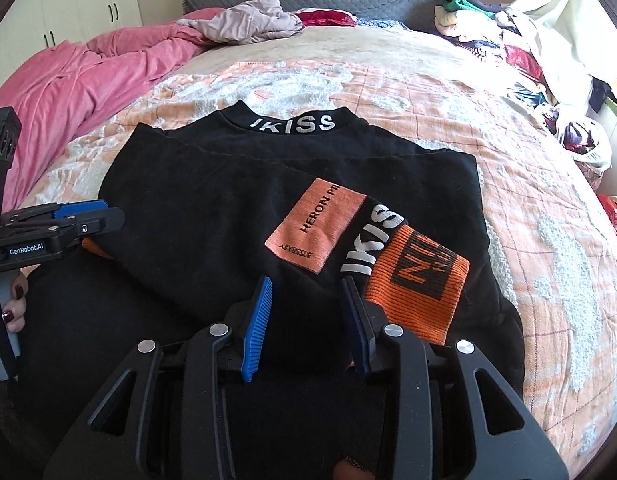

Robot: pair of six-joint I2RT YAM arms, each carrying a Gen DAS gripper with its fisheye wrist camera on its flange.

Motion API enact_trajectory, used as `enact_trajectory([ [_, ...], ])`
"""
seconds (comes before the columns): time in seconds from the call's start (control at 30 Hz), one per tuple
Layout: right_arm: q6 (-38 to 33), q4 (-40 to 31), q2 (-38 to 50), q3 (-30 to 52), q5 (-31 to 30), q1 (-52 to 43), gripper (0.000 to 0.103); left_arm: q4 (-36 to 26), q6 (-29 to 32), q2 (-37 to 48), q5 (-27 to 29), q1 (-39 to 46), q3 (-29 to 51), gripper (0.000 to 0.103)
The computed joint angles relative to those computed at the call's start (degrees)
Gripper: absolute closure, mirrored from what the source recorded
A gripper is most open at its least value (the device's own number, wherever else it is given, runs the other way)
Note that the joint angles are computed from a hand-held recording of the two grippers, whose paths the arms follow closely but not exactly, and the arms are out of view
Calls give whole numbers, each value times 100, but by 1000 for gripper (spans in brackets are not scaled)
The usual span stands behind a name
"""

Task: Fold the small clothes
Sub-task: 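Open the right gripper and withdraw it from the folded sleeve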

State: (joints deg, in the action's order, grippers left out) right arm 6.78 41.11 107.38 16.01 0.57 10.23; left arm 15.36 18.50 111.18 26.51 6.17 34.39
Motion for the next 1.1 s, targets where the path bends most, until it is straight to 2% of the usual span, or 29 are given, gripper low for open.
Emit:
enact_trajectory([
  [0.23, 78, -8, -285, -138, -13, -115, 67, -144, 30, -179, 73, -7, -51, 42],
  [0.43, 81, -44, -511, -248, -82, -259, 61, -150, 30, -331, 100, -5, -144, 39],
  [0.5, 93, -41, -577, -283, -98, -283, 55, -138, 34, -401, 104, -5, -187, 38],
  [0.57, 144, -51, -664, -319, -148, -327, 41, -48, 12, -495, 76, -13, -273, 35],
  [0.63, 197, -42, -770, -370, -205, -390, 35, 22, 12, -601, 89, 2, -362, 27],
  [0.73, 237, -42, -960, -456, -217, -455, 25, 90, 31, -756, 57, -3, -461, 22],
  [0.83, 271, -8, -1142, -557, -243, -507, 20, 133, 5, -921, 100, 58, -574, 10],
  [0.87, 278, 4, -1200, -592, -273, -537, 17, 126, -5, -954, 122, 85, -587, 10],
  [1.0, 301, 30, -1409, -699, -347, -614, 15, 305, -20, -1008, -100, 104, -689, 10],
  [1.1, 282, 47, -1543, -775, -351, -633, 13, 237, -2, -1026, -4, 223, -686, 10],
])
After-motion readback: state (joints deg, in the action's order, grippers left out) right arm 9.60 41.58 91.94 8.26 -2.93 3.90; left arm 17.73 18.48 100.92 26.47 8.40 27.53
